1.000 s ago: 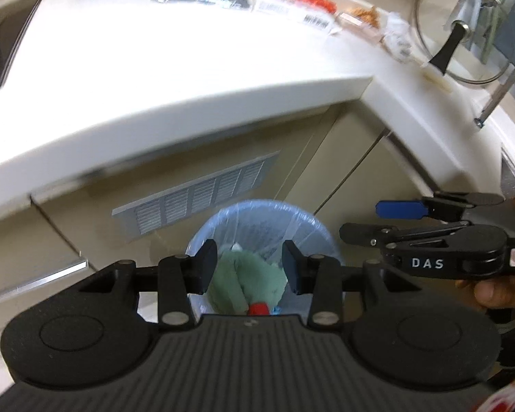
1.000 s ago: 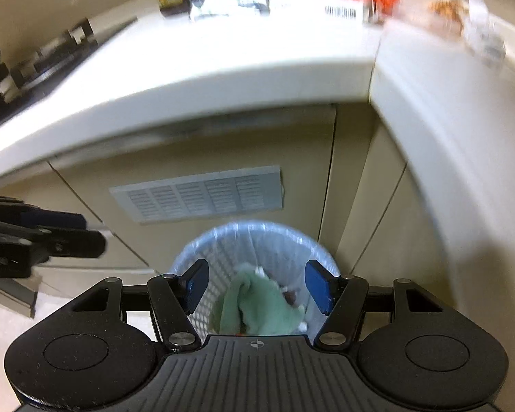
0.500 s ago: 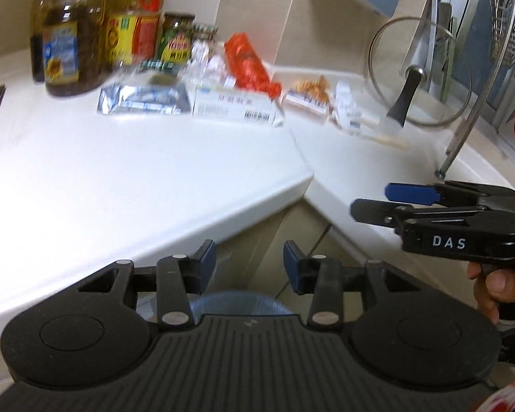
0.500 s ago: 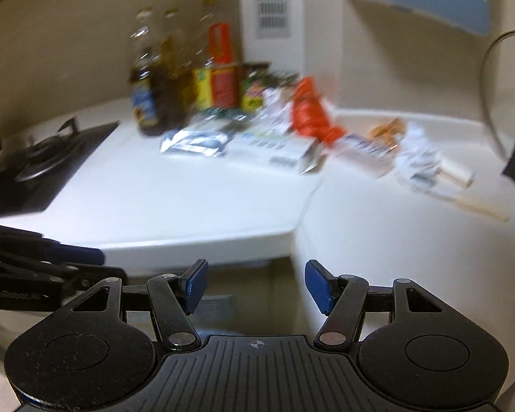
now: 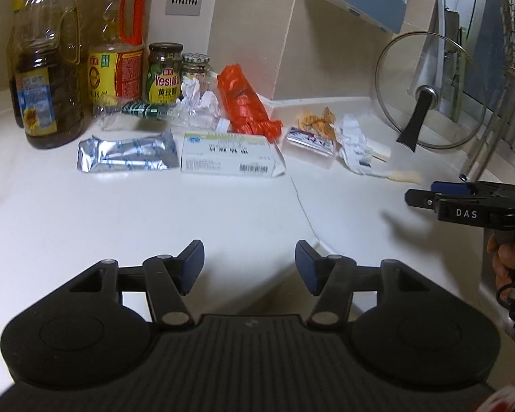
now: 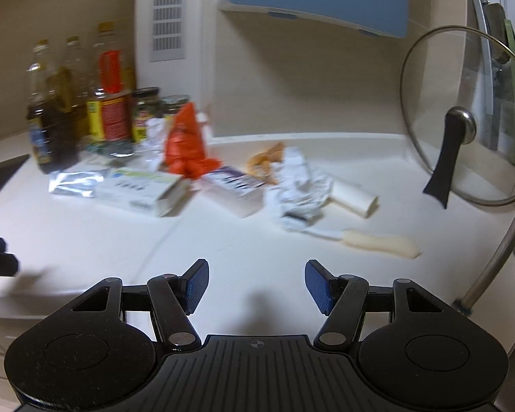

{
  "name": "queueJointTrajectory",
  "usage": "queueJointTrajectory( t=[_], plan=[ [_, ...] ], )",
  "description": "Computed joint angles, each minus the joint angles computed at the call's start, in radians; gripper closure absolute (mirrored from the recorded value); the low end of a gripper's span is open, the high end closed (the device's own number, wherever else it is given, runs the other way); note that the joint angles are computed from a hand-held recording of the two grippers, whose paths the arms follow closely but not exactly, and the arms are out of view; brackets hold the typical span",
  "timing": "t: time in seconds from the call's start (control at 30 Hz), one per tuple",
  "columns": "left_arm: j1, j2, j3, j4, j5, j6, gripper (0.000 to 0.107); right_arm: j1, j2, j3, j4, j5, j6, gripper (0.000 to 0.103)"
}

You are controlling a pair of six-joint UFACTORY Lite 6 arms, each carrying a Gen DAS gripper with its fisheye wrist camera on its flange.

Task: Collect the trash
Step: 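Raise both open grippers back toward the counter items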

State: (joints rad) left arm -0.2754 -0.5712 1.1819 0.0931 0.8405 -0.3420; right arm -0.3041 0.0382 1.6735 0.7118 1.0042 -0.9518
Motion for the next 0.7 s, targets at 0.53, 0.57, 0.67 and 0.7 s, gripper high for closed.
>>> queueJointTrajectory(
  t=[0.53,0.57,0.67,0.7],
  plan=[
    [0.078,0.345,0.218,0.086,-0.108,-0.051,0.033,0.097,0.541,0.648,-0.046,0.101,0.062,0.041],
    [0.077,0.367,0.234,0.101,-0.114,-0.065,0.028,0.109,0.559,0.673,-0.046,0.110,0.072,0.041],
    [0.075,0.443,0.294,0.134,-0.127,-0.091,0.020,0.141,0.611,0.742,-0.044,0.135,0.099,0.041],
    [0.077,0.472,0.317,0.135,-0.130,-0.095,0.015,0.150,0.626,0.762,-0.045,0.142,0.104,0.041]
  ],
)
